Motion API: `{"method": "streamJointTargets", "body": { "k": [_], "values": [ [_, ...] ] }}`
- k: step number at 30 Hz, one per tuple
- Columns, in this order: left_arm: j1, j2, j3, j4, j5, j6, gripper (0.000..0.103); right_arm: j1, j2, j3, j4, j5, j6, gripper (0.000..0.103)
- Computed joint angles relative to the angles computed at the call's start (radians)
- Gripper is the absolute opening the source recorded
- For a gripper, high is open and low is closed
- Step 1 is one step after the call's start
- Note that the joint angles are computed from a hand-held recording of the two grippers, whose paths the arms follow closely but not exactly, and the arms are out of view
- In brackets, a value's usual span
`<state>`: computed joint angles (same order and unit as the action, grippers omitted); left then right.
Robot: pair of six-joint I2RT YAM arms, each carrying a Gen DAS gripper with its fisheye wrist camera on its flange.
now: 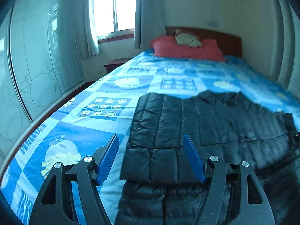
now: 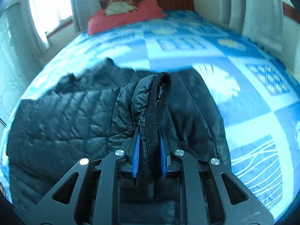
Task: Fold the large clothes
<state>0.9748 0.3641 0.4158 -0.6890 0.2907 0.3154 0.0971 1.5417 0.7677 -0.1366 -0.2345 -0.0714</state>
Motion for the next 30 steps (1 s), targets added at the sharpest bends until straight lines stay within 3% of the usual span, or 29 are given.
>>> {"method": "streamJointTargets", "body": {
  "k": [2, 5, 7, 10, 11, 14, 15, 17, 19, 21, 25, 27, 30],
  "values": [
    [-0.164, 0.102, -0.041, 0.109, -0.184, -0.058, 0.070, -0.013, 0.035, -0.014, 0.048, -0.015, -0.009, 0.022],
    [-0.253, 0.331, -0.073, 0.247, -0.332, -0.066, 0.070, -0.023, 0.052, -0.028, 0.089, -0.023, -0.023, 0.023],
    [-0.252, 0.390, -0.084, 0.290, -0.343, -0.066, 0.071, -0.020, 0.055, -0.030, 0.095, -0.025, -0.027, 0.025],
    [-0.257, 0.359, -0.074, 0.258, -0.350, -0.046, 0.071, -0.031, 0.028, -0.024, 0.059, -0.048, -0.038, 0.030],
    [-0.218, 0.312, -0.064, 0.210, -0.306, -0.014, 0.071, -0.034, 0.006, -0.025, 0.032, -0.050, -0.041, 0.034],
    [-0.083, 0.166, -0.034, 0.071, -0.174, 0.066, 0.071, -0.044, -0.146, -0.077, 0.006, -0.056, -0.013, 0.057],
    [-0.001, 0.102, -0.015, 0.020, -0.085, 0.113, 0.071, -0.037, -0.204, -0.096, 0.010, -0.053, 0.000, 0.058],
    [0.015, 0.043, 0.010, 0.004, -0.042, 0.117, 0.071, 0.002, -0.240, -0.086, 0.004, -0.046, 0.039, 0.058],
    [-0.112, 0.067, 0.017, 0.065, -0.132, 0.052, 0.072, 0.055, -0.207, -0.052, 0.004, -0.036, 0.072, 0.058],
    [-0.274, 0.183, 0.008, 0.195, -0.277, -0.026, 0.072, 0.137, -0.133, -0.004, 0.033, 0.005, 0.101, 0.058],
    [-0.372, 0.446, -0.007, 0.415, -0.399, -0.116, 0.072, 0.259, 0.036, 0.098, 0.081, 0.081, 0.126, 0.058],
    [-0.371, 0.611, 0.006, 0.492, -0.416, -0.128, 0.072, 0.286, 0.111, 0.139, 0.081, 0.109, 0.128, 0.058],
    [-0.343, 0.716, 0.030, 0.500, -0.377, -0.123, 0.074, 0.314, 0.232, 0.175, 0.103, 0.160, 0.107, 0.059]
  ]
}}
